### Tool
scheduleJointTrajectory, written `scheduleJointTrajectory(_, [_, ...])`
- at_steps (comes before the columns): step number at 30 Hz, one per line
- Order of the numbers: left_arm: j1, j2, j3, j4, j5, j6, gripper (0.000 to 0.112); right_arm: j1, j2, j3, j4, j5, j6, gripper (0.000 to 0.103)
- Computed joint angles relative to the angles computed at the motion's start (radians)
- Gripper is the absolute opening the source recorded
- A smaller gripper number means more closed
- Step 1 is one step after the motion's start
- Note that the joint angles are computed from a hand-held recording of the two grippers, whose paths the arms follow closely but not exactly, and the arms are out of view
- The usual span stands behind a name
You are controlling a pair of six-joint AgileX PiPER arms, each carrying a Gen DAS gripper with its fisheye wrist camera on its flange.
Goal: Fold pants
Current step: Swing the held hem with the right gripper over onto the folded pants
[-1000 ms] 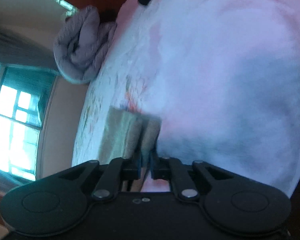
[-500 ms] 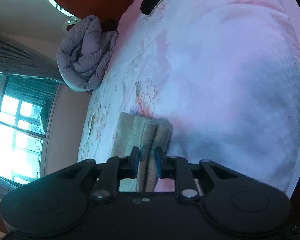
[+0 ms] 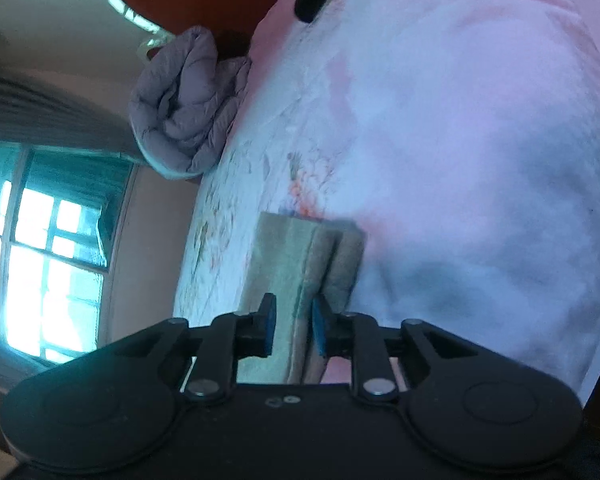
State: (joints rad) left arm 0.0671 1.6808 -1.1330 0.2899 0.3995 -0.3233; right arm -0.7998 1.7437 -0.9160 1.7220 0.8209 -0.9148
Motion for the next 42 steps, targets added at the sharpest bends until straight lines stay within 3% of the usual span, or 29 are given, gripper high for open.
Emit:
scheduleJointTrajectory(4, [-0.002, -0.003, 0.007, 0.016, -0.009, -0.018, 0.103, 0.01, 0.028, -0.033, -0.054, -0.003, 0.082, 0.013])
scheduleJointTrajectory(5, [-0.001, -0.002, 0.003, 0.008, -0.005, -0.01, 0.103, 0.011, 0.037, -0.039, -0.057, 0.009, 0.091, 0.01])
scheduleJointTrajectory(6, [-0.002, -0.003, 0.006, 0.011, -0.006, -0.014, 0.103, 0.018, 0.04, -0.047, -0.07, 0.016, 0.091, 0.0])
scheduleJointTrajectory(9, [-0.001, -0.005, 0.005, -0.009, 0.002, 0.011, 0.103, 0.036, -0.04, -0.007, -0.013, -0.02, -0.048, 0.0])
scheduleJointTrajectory(11, [0.004, -0.005, 0.002, -0.035, 0.004, 0.041, 0.103, 0.036, -0.017, -0.02, -0.073, -0.083, 0.011, 0.0])
scheduleJointTrajectory(13, [0.013, -0.007, -0.002, -0.082, 0.012, 0.1, 0.103, 0.004, 0.056, -0.033, -0.067, -0.03, 0.045, 0.0])
scheduleJointTrajectory(15, [0.026, -0.008, -0.01, -0.137, 0.022, 0.167, 0.103, 0.008, 0.048, -0.029, -0.064, -0.032, 0.011, 0.0])
scheduleJointTrajectory(17, [0.041, -0.014, -0.017, -0.196, 0.034, 0.239, 0.103, 0.002, 0.018, -0.023, -0.085, -0.03, 0.042, 0.004])
scheduleJointTrajectory(18, [0.048, -0.024, -0.014, -0.228, 0.039, 0.274, 0.103, 0.003, -0.02, -0.007, -0.089, -0.055, 0.03, 0.011])
scheduleJointTrajectory(20, [0.057, -0.071, 0.029, -0.239, 0.012, 0.291, 0.103, 0.015, -0.132, 0.047, -0.108, -0.121, -0.017, 0.013])
scheduleJointTrajectory(23, [0.08, -0.107, 0.107, -0.272, -0.048, 0.339, 0.103, 0.056, -0.197, 0.074, -0.117, -0.045, -0.131, 0.013])
scheduleJointTrajectory(25, [0.098, -0.1, 0.102, -0.313, -0.041, 0.354, 0.103, 0.131, -0.165, 0.018, -0.202, -0.02, -0.051, 0.014])
scheduleJointTrajectory(26, [0.095, -0.093, 0.078, -0.274, -0.015, 0.324, 0.103, 0.189, -0.122, -0.027, -0.296, -0.065, 0.049, 0.013])
scheduleJointTrajectory(27, [0.094, -0.088, 0.056, -0.245, 0.011, 0.304, 0.103, 0.236, -0.069, -0.065, -0.391, -0.121, 0.149, 0.0])
scheduleJointTrajectory(29, [0.114, -0.11, 0.045, -0.222, 0.028, 0.292, 0.103, 0.254, -0.049, -0.103, -0.468, -0.141, 0.31, 0.0])
scheduleJointTrajectory(30, [0.143, -0.138, 0.064, -0.266, 0.007, 0.339, 0.103, 0.265, -0.064, -0.116, -0.488, -0.144, 0.331, 0.005])
scheduleJointTrajectory(31, [0.18, -0.161, 0.08, -0.337, -0.008, 0.409, 0.103, 0.287, -0.092, -0.123, -0.49, -0.155, 0.312, 0.016])
scheduleJointTrajectory(35, [0.262, -0.193, 0.112, -0.347, -0.054, 0.385, 0.103, 0.431, -0.099, -0.22, -0.508, -0.116, 0.244, 0.017])
scheduleJointTrajectory(37, [0.307, -0.196, 0.126, -0.442, -0.078, 0.429, 0.103, 0.54, -0.071, -0.291, -0.529, -0.12, 0.227, 0.017])
scheduleJointTrajectory(42, [0.372, -0.156, 0.107, -0.354, -0.07, 0.227, 0.103, 0.838, 0.137, -0.677, -0.716, -0.064, 0.305, 0.019])
